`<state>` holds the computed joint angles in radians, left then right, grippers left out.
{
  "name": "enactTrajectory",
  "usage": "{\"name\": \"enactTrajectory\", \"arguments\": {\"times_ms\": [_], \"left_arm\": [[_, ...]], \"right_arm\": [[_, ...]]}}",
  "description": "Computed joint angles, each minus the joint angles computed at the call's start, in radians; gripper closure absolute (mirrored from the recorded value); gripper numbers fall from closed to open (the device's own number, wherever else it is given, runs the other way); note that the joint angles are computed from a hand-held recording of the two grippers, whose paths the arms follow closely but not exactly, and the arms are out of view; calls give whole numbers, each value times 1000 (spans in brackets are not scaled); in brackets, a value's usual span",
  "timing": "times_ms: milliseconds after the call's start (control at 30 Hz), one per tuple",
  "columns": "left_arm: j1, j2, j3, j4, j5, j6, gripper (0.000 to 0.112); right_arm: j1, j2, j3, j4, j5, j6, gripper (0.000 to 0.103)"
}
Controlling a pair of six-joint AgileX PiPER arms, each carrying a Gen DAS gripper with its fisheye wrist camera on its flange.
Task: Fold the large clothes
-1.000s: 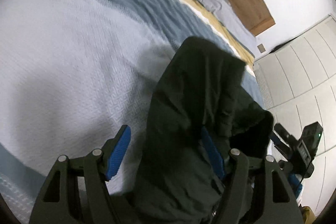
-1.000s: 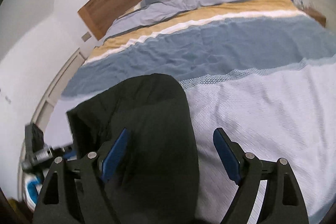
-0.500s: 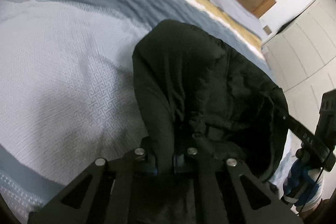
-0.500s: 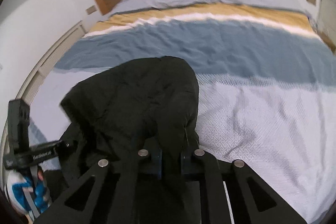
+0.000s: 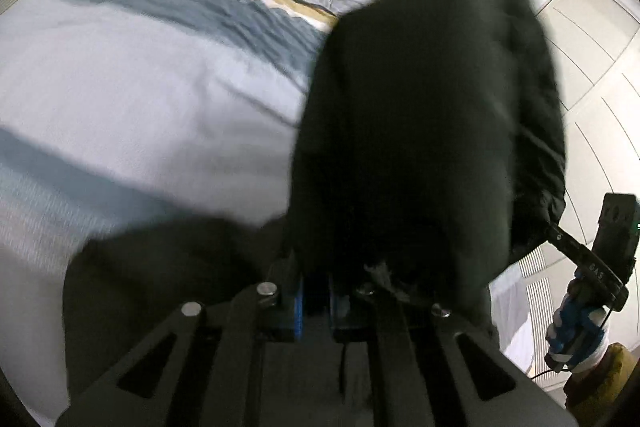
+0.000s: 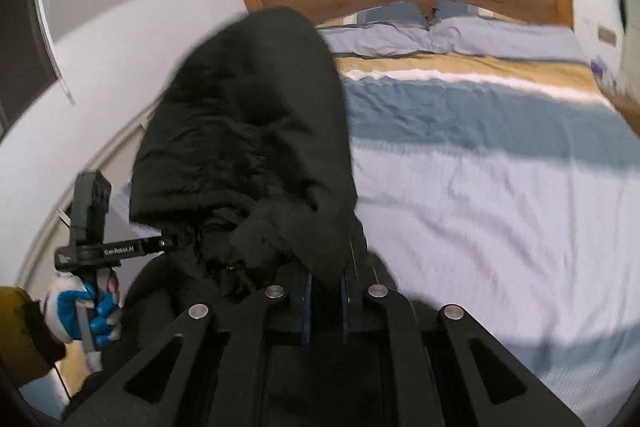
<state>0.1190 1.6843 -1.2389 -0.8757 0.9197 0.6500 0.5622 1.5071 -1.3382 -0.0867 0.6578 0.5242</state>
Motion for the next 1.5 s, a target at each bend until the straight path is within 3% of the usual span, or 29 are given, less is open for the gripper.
{"name": "enactTrajectory", "arguments": {"times_ms": [200,400,533,600,667,800,900,967,1000,1033,1267,1400,1500], "left_arm": [[133,-138,301,12,-4,137,107],[226,-230,395,78,32,140,107],[221,-302,385,175,44,62,107],[219,-349,383,212,60,19,107],[214,-380,363,241,81,-31,106],[252,-441,289,268,160,-72,105],[214,-437,179,276,203,-146,100],[152,-418,106,294,191,-213,79],[112,-410,73,310,177,-255,63],[70,-395,41,323,153,-289,59],[-176,-301,-116,391,89,-470,59],[-306,-295,-69,466,17,-516,59],[-349,-325,50,495,-31,-528,59]], "right_arm": [[116,-211,374,-119,-123,314,93],[192,-267,578,-207,-175,572,90],[257,-293,606,-267,-116,692,87],[282,-328,606,-269,-61,723,79],[331,-371,596,-294,31,774,60],[382,-448,508,-315,203,777,56],[322,-439,384,-290,258,668,49],[267,-403,294,-261,257,576,43],[252,-377,250,-254,257,544,43],[244,-349,201,-248,261,518,42],[206,-99,-49,-140,195,322,34],[217,-16,-88,-68,156,249,32],[252,-2,-22,-51,124,239,30]]}}
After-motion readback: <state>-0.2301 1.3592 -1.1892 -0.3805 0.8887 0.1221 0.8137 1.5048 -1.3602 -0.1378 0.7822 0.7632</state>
